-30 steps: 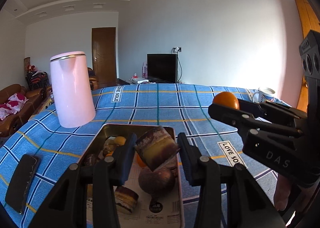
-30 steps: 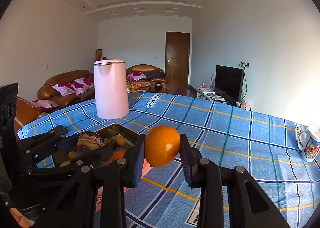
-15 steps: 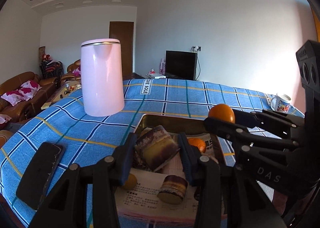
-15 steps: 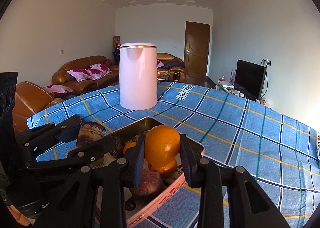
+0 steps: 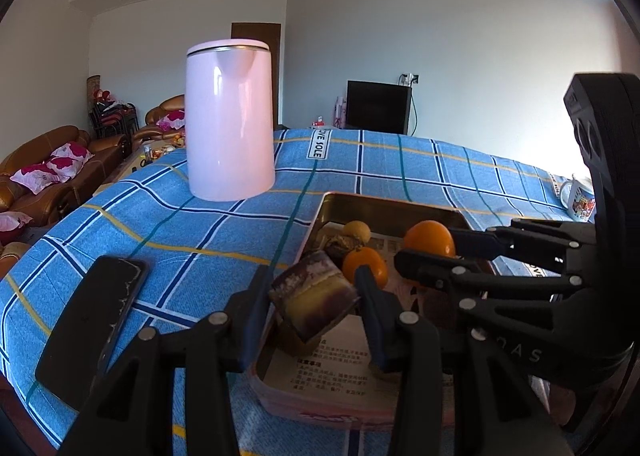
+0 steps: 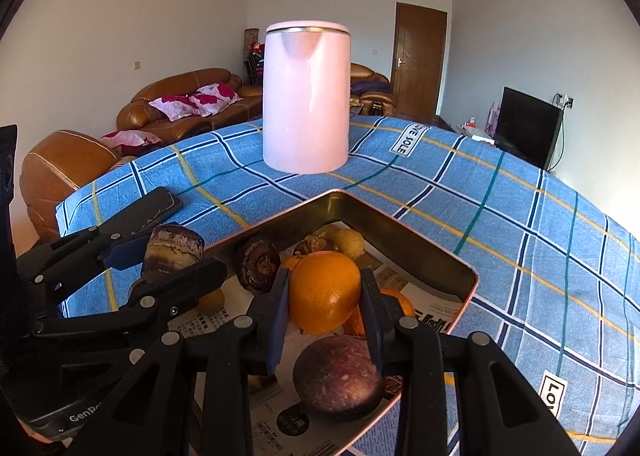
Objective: Organize fruits
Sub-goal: 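Lower the orange and cake cup into the tin and open both tools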
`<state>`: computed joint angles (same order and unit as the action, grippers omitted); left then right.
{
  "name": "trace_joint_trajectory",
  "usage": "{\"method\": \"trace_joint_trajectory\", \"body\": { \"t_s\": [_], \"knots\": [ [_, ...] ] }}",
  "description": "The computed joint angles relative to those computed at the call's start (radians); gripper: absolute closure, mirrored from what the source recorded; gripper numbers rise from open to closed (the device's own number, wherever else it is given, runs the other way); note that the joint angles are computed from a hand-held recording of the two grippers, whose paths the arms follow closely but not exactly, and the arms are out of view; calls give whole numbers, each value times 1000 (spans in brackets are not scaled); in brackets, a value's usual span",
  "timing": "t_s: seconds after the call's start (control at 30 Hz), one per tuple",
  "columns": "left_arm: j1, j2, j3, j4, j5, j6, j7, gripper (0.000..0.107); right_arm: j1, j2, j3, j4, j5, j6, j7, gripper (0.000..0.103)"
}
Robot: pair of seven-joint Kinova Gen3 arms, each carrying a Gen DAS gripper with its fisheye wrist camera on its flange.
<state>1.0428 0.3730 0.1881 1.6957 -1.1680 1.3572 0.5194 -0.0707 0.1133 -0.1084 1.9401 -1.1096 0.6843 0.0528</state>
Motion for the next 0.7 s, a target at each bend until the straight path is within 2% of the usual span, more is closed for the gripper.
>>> {"method": "trace_joint_trajectory", "body": {
  "t_s": [0.07, 0.1, 0.13, 0.17, 0.23, 0.3, 0.4, 0.47, 0.57, 0.7],
  "knots": [
    [-1, -3, 1, 9, 1, -6, 11, 63, 5, 4, -15, -4, 24, -6, -25, 65],
    [1, -4, 1, 12, -1, -5, 15, 62, 3, -1, -19, 7, 12, -29, -15, 59],
    [5, -3, 1, 14, -4, 2, 19, 58, -12, -5, -4, 11, 8, -38, -12, 54],
    [10, -1, 2, 10, -4, 14, 20, 55, -8, -4, -4, 9, 9, -32, -15, 54],
    [22, 2, 3, 7, -12, 39, 29, 42, 3, -5, 0, 8, -3, -13, -2, 52],
    [30, 4, 5, 4, -18, 57, 34, 36, 12, -11, 6, 15, -26, -4, 18, 50],
    [39, 5, 11, -1, -31, 70, 30, 35, 34, -24, 25, 26, -64, 27, 47, 42],
    [47, 7, 13, -5, -42, 81, 29, 35, 49, -36, 41, 43, -103, 44, 80, 41],
    [59, 10, 15, -15, -53, 97, 26, 29, 67, -57, 67, 64, -138, 65, 108, 40],
    [78, 20, 14, -34, -69, 127, 21, 19, 92, -83, 106, 92, -185, 89, 144, 34]
  ]
}}
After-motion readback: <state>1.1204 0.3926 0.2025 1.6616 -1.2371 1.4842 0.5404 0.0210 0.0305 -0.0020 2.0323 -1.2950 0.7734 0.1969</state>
